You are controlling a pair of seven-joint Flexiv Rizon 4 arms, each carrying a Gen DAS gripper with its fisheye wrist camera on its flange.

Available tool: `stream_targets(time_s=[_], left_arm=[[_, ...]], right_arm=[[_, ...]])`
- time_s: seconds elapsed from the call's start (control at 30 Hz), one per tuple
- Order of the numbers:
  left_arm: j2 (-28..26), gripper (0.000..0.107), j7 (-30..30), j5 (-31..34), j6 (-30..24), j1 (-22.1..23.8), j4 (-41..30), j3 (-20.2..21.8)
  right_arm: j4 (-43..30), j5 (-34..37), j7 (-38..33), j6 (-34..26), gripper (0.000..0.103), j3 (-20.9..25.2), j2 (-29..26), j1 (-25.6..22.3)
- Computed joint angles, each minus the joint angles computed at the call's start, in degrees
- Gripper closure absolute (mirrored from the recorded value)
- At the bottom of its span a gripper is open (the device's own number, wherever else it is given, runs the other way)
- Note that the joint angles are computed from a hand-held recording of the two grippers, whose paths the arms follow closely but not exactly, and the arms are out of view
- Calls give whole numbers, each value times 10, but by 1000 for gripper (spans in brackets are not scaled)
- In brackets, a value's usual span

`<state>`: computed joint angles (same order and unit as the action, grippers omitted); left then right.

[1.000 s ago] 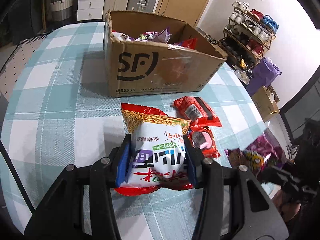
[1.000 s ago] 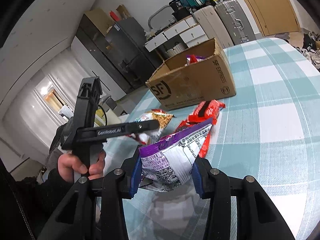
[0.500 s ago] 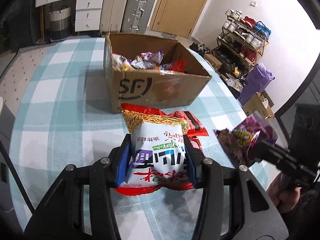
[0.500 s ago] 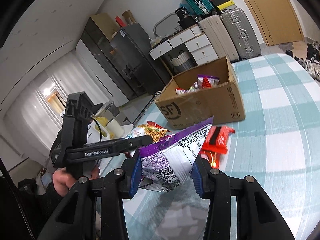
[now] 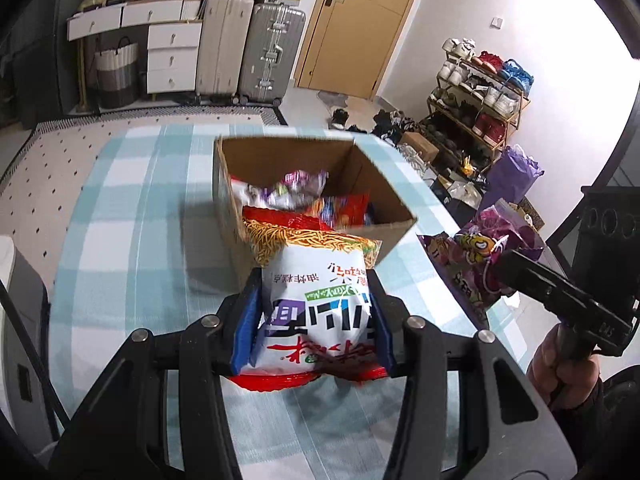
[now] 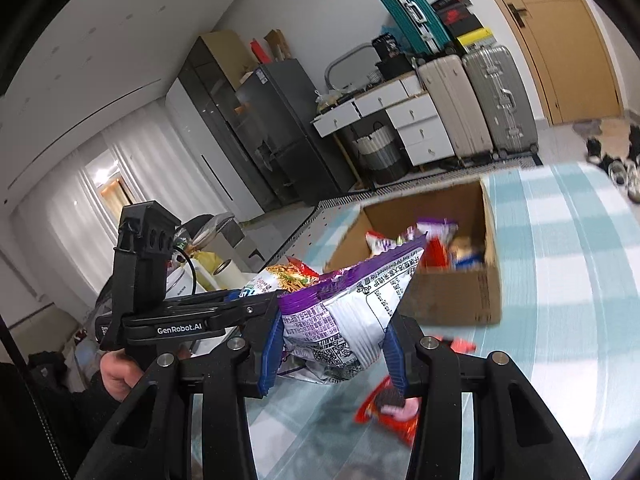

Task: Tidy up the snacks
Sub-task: 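Carry both bags toward the box, lifting them over its rim, then open both grippers to drop the purple-and-white and noodle bags into the box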

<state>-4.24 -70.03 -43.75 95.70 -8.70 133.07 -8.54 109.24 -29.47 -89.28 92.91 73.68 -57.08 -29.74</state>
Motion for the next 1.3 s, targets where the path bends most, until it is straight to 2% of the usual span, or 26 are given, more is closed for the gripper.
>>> stream_targets(time_s=[0.13,0.2,0.3,0.4,0.5,0.77,1.0,1.3], left_arm=[[-4,62,-70,103,-39,1,-38,50],[-10,62,-82,126,-56,9,-57,55],[-20,62,-76,123,-74,24,-83,47],[-45,62,-144,207,-92,16,-125,83],[-61,62,-119,171,-102,49,-142,49],[-104,62,-138,210,-131,57,-206,56],[-151,62,-152,246,-178,58,-284,69],[-217,61,-147,258,-224,69,-366,61]], right_arm=[[-33,-2,-7,-14,59,-4,7,15],[-53,7,-13,-20,59,-7,11,25],[-81,23,-28,-33,59,-6,14,38],[-113,39,-41,-48,59,-12,19,58],[-143,58,-48,-54,59,-26,29,80],[-236,98,-77,-110,59,-58,28,141],[-309,132,-93,-158,59,-104,22,195],[-386,174,-115,-207,59,-165,8,252]])
